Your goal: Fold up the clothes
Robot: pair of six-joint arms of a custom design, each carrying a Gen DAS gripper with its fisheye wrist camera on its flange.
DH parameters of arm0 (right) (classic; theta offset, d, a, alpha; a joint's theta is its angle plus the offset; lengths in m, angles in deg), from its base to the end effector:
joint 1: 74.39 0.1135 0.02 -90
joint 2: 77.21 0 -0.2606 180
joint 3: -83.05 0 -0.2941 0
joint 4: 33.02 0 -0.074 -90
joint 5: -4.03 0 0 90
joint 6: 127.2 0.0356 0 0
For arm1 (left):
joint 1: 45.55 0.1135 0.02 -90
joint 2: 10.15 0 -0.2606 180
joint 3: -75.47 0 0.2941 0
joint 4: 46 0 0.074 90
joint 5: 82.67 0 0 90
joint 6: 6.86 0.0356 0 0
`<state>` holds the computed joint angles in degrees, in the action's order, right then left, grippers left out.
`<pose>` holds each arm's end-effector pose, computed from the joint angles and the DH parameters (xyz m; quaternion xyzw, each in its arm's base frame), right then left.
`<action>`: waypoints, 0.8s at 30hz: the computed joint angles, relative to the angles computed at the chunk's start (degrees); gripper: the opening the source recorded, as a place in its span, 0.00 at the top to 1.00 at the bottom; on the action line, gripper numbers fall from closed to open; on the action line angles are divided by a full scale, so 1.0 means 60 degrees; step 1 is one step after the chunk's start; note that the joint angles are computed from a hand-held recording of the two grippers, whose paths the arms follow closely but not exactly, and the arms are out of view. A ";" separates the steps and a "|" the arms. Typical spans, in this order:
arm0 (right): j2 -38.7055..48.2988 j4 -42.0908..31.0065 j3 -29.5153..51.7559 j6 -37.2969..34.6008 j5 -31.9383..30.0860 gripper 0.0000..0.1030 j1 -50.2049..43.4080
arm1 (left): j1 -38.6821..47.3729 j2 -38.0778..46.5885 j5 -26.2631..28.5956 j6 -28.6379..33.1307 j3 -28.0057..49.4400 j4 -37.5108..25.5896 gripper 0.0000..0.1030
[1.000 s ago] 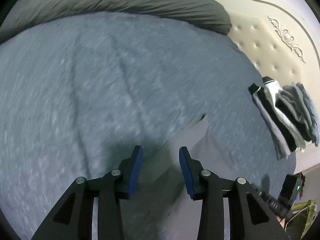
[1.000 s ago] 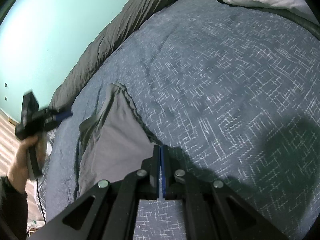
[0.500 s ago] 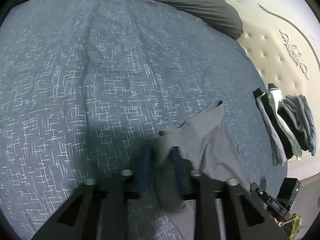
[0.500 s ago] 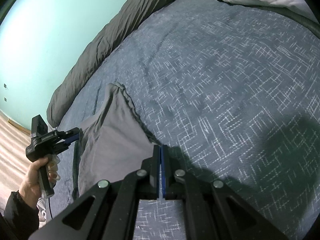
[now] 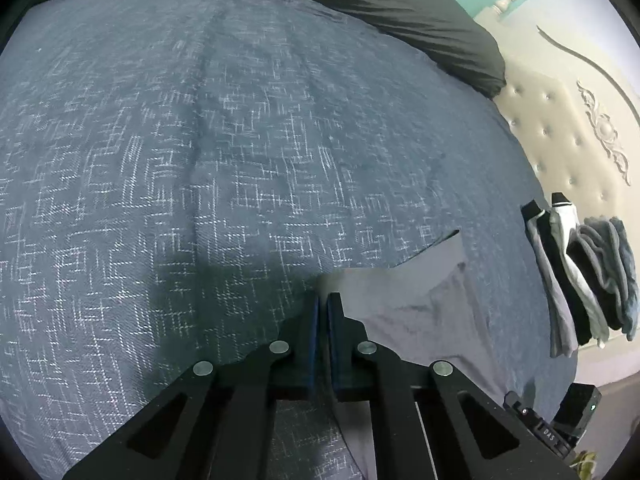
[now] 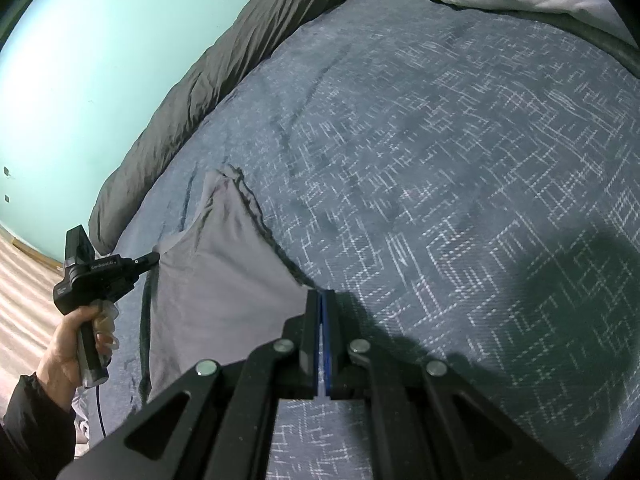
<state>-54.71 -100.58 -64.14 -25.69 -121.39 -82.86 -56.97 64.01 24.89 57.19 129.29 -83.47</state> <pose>0.1260 0.0021 0.1792 0.0741 0.9150 0.2989 0.2607 0.2744 -0.0664 0.1706 -0.0781 0.9473 -0.2267 0.2126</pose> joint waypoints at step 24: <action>0.0357 0.0403 0.0159 0.0373 0.0808 0.98 0.0209 | -0.0100 -0.0738 -0.0126 -0.0323 -0.0515 0.0190 0.81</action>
<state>-52.57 -98.16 -63.18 -23.45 -116.54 -81.61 -57.57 59.58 24.13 55.25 126.20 -82.33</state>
